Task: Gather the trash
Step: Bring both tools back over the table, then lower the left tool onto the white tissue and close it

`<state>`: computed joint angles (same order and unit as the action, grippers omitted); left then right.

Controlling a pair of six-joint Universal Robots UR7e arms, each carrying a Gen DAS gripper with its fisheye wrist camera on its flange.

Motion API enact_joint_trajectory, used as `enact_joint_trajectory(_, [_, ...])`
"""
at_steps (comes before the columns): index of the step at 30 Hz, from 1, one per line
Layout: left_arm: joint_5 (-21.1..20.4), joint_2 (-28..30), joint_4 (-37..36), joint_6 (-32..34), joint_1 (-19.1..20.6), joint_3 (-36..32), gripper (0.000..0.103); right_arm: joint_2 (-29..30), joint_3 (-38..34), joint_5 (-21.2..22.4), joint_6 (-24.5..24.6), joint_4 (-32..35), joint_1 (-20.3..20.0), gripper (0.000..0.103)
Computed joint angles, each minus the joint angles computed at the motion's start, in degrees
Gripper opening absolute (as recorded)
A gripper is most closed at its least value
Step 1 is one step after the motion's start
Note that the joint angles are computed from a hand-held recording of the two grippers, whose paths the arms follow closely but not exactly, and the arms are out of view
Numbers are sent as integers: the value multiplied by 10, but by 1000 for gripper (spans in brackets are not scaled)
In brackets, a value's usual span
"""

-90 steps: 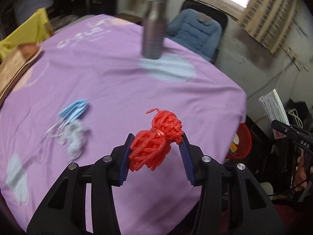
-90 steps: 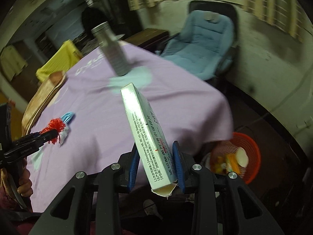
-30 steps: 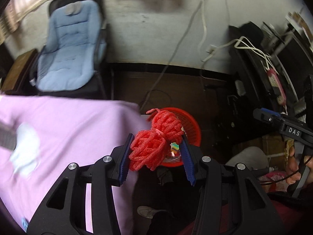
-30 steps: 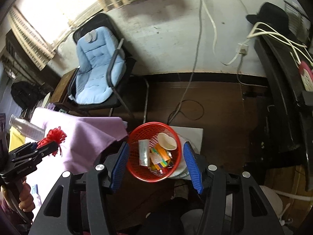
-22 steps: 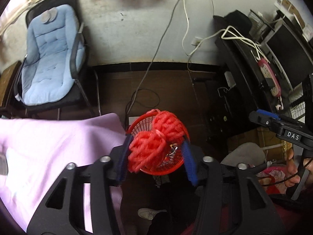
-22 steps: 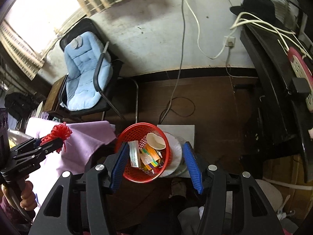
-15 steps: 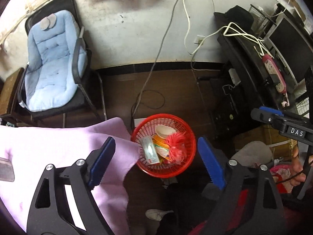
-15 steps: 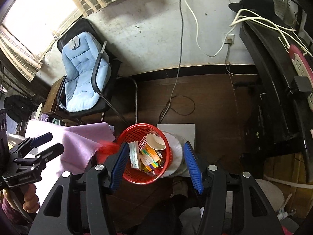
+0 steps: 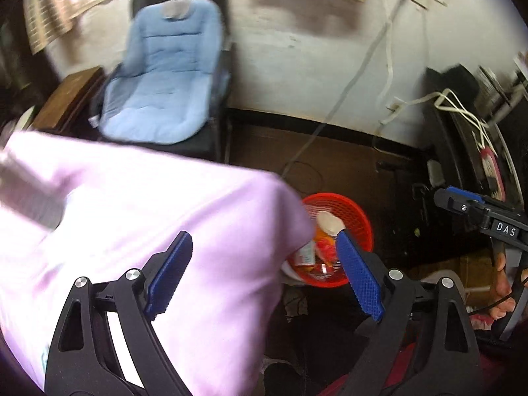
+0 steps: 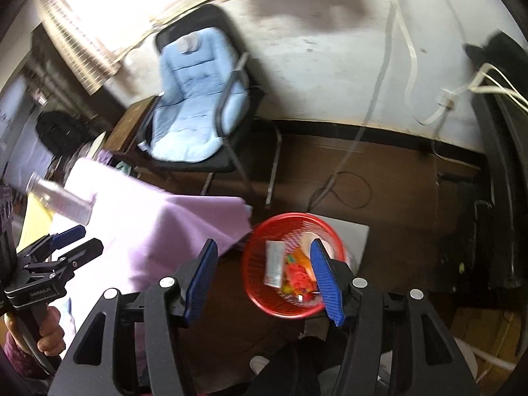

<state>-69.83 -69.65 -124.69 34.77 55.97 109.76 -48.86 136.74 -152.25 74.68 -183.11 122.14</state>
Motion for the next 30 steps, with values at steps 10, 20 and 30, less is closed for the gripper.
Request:
enact_joint_trajectory(10, [64,-59,-12,-43,63,-37,89,57,-136,51,-236,-38,-11,67])
enact_joint_trajectory(20, [144,-103,-7,-119,149,-105,90,147,-325,153,-428,17,-15,68])
enact_joint_trajectory(30, [203,-127,4,-177,238,-172,90,238,-492,212,-511,121,10,76])
